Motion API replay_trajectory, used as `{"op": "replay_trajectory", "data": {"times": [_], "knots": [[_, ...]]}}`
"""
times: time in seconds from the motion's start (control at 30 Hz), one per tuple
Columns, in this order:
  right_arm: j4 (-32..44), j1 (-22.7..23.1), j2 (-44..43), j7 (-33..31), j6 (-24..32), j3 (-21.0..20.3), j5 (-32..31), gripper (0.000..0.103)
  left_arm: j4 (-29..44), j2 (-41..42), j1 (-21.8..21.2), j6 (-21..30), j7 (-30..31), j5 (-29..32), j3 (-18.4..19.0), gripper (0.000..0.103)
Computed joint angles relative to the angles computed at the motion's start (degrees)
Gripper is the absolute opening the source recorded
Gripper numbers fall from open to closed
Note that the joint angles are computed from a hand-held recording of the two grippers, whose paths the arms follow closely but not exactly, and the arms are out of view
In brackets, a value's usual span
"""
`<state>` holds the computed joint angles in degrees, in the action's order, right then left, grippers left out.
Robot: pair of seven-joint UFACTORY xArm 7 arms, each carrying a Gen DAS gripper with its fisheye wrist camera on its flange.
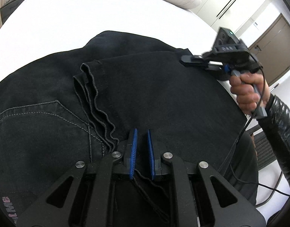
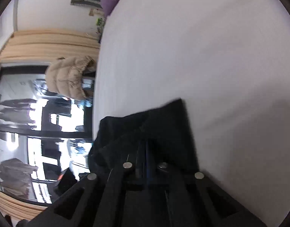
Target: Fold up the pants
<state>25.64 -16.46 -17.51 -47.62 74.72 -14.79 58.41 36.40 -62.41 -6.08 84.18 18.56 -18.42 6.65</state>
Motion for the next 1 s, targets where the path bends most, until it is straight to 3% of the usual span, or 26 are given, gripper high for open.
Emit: {"op": "replay_trajectory", "data": {"times": [0.2, 0.33, 0.47, 0.63, 0.83, 1.0], "knots": [[-6.9, -4.1, -13.2, 2.4, 4.8, -2.9, -11.6, 0.001, 0.5, 0.4, 1.2, 0.5, 2.9, 1.8, 3.0, 0.011], [-11.5, -9.9, -23.7, 4.8, 10.5, -6.4, -21.5, 0.001, -0.4, -1.1, 2.1, 0.9, 3.1, 1.3, 2.4, 0.011], [-15.3, -15.2, -32.4, 7.6, 15.0, -8.7, -26.5, 0.001, -0.4, -1.9, 2.5, 1.1, 3.5, 1.6, 2.1, 0.011], [-17.9, -19.7, -39.5, 10.2, 19.0, -9.7, -29.4, 0.001, -0.2, -2.8, 2.7, 1.5, 3.6, 2.0, 2.0, 0.011], [-19.7, -20.0, -38.9, 10.4, 16.0, -10.3, -29.1, 0.0, 0.0, -3.4, 2.7, 1.9, 3.4, 2.2, 1.8, 0.011], [-21.1, -23.3, -42.6, 10.4, 16.9, -10.4, -29.8, 0.0, -0.5, -4.2, 2.7, 1.9, 3.1, 2.0, 1.8, 0.011]]}}
